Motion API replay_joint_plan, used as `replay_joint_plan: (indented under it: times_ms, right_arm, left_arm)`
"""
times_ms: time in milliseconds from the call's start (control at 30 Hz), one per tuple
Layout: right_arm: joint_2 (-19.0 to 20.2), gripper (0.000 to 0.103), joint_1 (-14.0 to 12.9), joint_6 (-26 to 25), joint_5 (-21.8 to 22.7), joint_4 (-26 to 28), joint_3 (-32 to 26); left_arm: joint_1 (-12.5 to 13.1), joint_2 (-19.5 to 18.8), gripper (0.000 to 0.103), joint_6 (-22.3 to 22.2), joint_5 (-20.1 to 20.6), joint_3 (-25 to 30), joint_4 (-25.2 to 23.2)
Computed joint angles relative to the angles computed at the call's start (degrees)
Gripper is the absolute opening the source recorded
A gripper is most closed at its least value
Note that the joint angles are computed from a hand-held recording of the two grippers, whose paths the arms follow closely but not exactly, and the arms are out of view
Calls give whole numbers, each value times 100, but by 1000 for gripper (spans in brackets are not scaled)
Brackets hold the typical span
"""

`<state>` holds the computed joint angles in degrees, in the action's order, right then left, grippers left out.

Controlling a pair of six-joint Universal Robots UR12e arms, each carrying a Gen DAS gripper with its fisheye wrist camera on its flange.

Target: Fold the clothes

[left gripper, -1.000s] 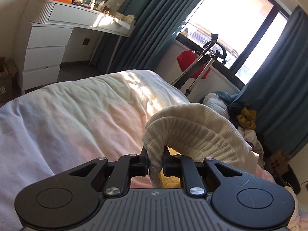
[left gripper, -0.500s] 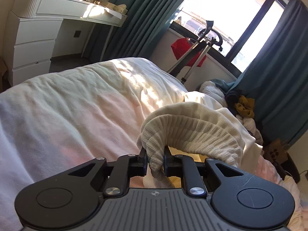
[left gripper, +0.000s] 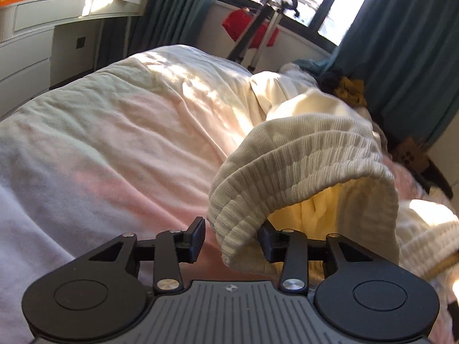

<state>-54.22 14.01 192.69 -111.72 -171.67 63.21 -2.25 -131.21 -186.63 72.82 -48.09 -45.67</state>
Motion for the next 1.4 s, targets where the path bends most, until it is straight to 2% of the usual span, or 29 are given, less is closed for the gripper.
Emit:
replay_joint_plan:
  times_ms: [100, 133, 267, 367, 433, 567, 667, 833, 967, 1133, 1233, 1400]
  right_arm:
    - [-43, 17, -69, 307, -6, 554, 48]
    - [-53, 16, -93, 409, 0, 744, 57]
    - [-93, 16, -147, 659, 110, 958, 151]
    - [-153, 16, -155, 808, 197, 1062, 206]
    - [-185, 16, -164, 913, 250, 1182, 228]
    - [-237, 17, -233, 1310, 498, 1417, 307]
    - [-264, 18, -271, 1560, 634, 1601, 350]
    - [-255, 18, -282, 1672, 693, 1773, 338]
    - [-207, 20, -250, 1569, 585, 2100, 230]
    - [-216, 23, -283, 1822, 663, 2329, 248]
    - [-255, 25, -291, 1839, 761, 2317, 269]
    - [-245, 25, -260, 1592, 732, 2110, 274]
  left_arm:
    - [-147, 166, 50, 772, 556, -258, -71]
    - [-194, 223, 51, 984, 735, -356, 31]
    - [-362, 459, 58, 1737, 1350, -742, 504]
    - [-455, 660, 64, 2142, 1645, -1166, 1259]
    - [-516, 737, 68, 2600, 1727, -1423, 1922]
    - [-627, 699, 70, 3495, 1635, -1695, 3210]
    - [-708, 523, 70, 3820, 1797, -1596, 3757]
    - [-780, 278, 70, 4040, 2030, -1311, 3877]
    - [-805, 96, 65, 3894, 2173, -1031, 3732]
    - [-776, -56, 59, 3502, 2326, -712, 3265]
    - [-728, -89, 60, 3301, 2402, -645, 3320]
    - [-649, -100, 60, 2622, 2532, -530, 3330]
